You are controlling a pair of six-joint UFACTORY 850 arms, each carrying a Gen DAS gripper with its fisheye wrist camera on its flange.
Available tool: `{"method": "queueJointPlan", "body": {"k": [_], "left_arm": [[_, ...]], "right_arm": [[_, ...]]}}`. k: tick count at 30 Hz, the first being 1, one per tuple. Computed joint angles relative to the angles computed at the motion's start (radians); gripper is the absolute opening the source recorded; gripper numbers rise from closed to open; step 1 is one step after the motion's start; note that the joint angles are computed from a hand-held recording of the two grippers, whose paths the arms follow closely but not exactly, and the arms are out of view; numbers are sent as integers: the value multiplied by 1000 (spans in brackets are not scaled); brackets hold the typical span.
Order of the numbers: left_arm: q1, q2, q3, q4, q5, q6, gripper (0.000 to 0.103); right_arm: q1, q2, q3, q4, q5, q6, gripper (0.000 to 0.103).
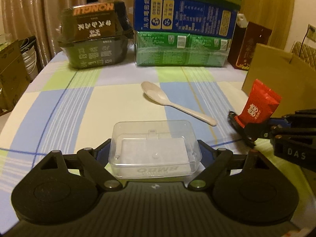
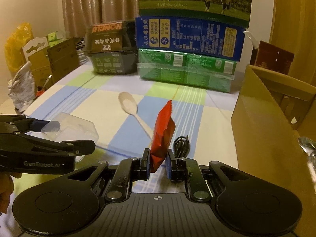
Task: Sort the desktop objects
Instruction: 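Carry the clear tray and red packet over the cardboard box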
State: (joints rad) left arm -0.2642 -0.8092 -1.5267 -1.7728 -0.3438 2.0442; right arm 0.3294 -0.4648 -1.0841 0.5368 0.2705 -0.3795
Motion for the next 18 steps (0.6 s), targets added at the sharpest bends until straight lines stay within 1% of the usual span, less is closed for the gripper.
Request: {"method": "queueJointPlan", "body": {"k": [1, 5, 10, 14, 18], "left_arm": [[2, 20, 22, 0, -1, -3, 84], [11, 114, 132, -79, -5, 56, 84], [15, 229, 264, -178, -14, 154, 84], [13, 308, 349, -214, -23, 209, 84], [9, 380, 416, -223, -29, 229, 84]], "right_arm": [[3, 14, 11, -2, -2, 2, 12], [18, 83, 69, -13, -2, 12, 12], [36, 172, 136, 8, -7, -16, 12], [42, 254, 193, 25, -6, -21, 12], [43, 334, 241, 76, -2, -70, 12]]}}
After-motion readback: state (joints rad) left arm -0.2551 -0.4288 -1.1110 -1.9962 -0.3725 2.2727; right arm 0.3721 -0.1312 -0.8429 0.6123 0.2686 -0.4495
